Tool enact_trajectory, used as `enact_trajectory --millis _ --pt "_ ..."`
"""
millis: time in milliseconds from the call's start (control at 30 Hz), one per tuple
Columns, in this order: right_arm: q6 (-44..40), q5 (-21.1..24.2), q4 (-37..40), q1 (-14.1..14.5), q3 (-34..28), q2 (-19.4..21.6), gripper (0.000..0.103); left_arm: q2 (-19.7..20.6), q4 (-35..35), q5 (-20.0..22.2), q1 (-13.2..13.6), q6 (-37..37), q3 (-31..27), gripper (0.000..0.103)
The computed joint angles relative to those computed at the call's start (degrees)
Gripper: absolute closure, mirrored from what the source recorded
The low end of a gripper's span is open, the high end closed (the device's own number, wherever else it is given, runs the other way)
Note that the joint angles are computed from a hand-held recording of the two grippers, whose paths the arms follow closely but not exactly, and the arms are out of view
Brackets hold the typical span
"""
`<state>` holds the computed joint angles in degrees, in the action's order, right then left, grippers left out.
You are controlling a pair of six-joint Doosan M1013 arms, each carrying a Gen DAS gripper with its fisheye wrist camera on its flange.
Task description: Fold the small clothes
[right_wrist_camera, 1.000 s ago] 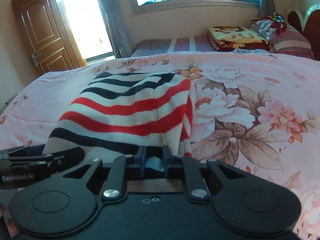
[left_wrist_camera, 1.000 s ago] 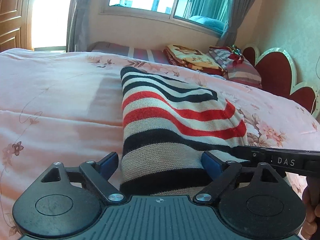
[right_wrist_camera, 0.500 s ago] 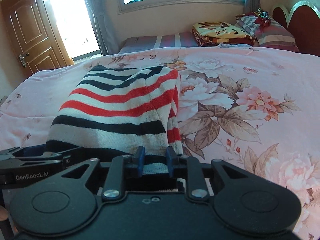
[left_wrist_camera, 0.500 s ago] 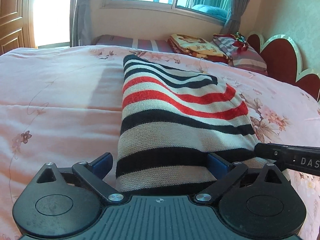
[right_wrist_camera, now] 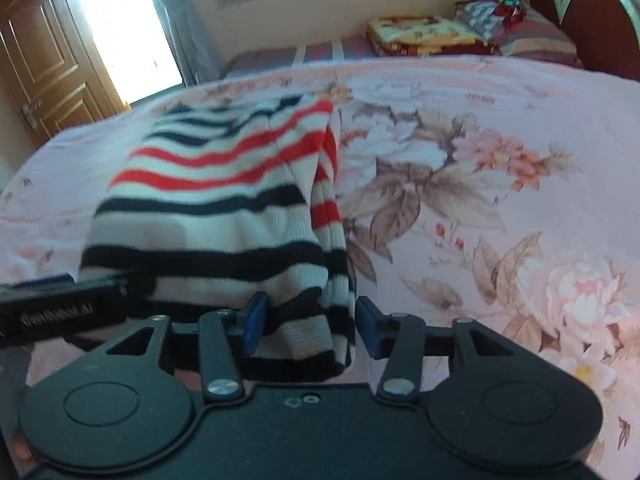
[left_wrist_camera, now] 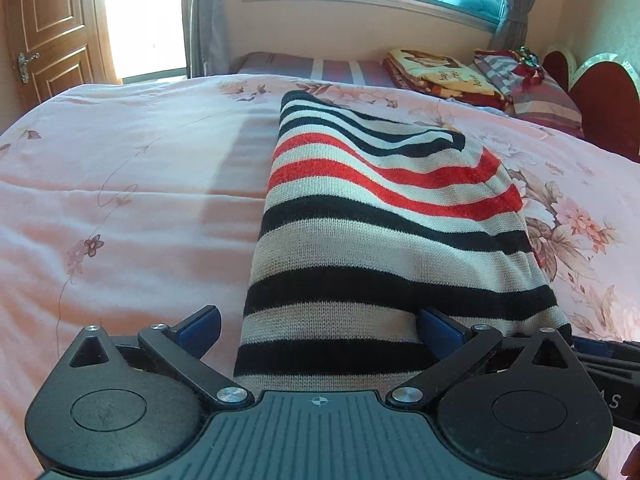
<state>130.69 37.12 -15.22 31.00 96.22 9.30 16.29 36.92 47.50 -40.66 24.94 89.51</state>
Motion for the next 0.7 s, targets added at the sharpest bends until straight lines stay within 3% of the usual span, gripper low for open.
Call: enact_trajectory --millis 133,267,333,400,467,700 --pt "1.18 -0.27 0.54 -0.29 0.32 -0.78 0.053 -0.47 0.85 -0.04 -0.59 -1.02 0.69 0.0" --pt "4.65 -1.85 -8.4 1.09 1.02 -2.19 0.052 -0.03 0.9 4.33 -1.22 3.53 -0.84 0.0" --pt "4.2 -3.95 -8.48 0.69 1.03 -2.54 0.058 -0.2 2.84 6.09 -1.57 4.62 -1.5 0.0" --pt "4.25 -5.14 -8.87 0.34 0.27 -2.21 0.065 -0.55 7.87 6.58 -1.95 1.16 -1.77 0.0" --pt "3.98 -5.78 -9.8 0.08 -1.14 -1.32 0.071 -0.05 9.6 6.87 -1.37 1.01 -3.26 0.0" --pt "4.2 -4.14 -11.46 -1.12 -9.17 5.33 0.071 7.05 -1.35 8.12 3.63 11.94 -12.97 0.0"
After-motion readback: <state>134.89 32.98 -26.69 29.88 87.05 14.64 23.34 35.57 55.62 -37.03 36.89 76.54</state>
